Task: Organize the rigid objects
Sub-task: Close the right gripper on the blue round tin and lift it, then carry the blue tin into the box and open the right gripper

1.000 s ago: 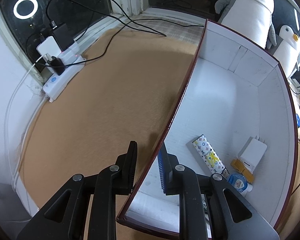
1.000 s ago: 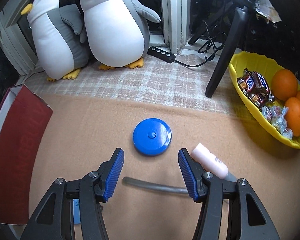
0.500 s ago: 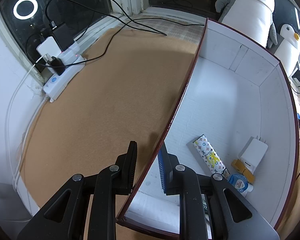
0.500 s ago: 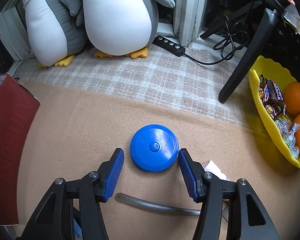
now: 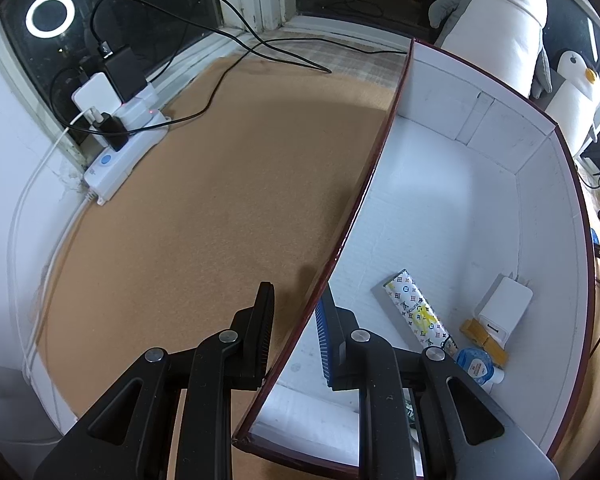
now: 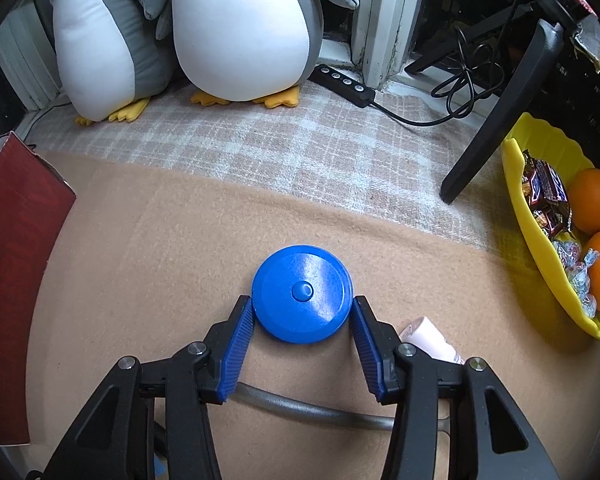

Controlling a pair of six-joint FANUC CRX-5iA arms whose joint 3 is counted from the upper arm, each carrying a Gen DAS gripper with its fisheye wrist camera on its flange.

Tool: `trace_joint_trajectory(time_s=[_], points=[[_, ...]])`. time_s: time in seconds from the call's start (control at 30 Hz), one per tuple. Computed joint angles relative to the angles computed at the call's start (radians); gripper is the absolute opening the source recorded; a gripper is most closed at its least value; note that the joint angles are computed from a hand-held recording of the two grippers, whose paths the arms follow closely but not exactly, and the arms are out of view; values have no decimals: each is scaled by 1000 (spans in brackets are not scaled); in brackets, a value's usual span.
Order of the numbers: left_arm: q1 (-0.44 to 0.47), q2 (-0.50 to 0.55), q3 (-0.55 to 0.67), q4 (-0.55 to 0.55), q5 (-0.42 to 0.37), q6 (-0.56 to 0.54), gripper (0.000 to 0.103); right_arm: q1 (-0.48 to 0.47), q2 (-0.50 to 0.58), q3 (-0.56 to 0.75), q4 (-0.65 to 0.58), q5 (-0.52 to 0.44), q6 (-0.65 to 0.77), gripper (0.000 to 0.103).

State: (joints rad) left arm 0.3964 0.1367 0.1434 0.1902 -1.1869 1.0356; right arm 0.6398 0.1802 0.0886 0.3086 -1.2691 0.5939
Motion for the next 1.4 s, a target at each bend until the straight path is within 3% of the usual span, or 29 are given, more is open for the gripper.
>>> trace_joint_trajectory(time_s=[0.4, 0.67, 0.97, 1.4], points=[[22, -6, -21, 51, 1, -30, 18, 70, -46, -7, 63, -16, -58, 45], [39, -12, -38, 94, -1, -58, 18, 149, -45, 58, 121, -26, -71, 45], [62, -22, -57, 149, -4, -94, 18, 257, 14, 187, 171, -23, -27, 45], [97, -39, -91, 210, -4, -142, 15, 365, 163, 401, 128, -28, 102, 45]])
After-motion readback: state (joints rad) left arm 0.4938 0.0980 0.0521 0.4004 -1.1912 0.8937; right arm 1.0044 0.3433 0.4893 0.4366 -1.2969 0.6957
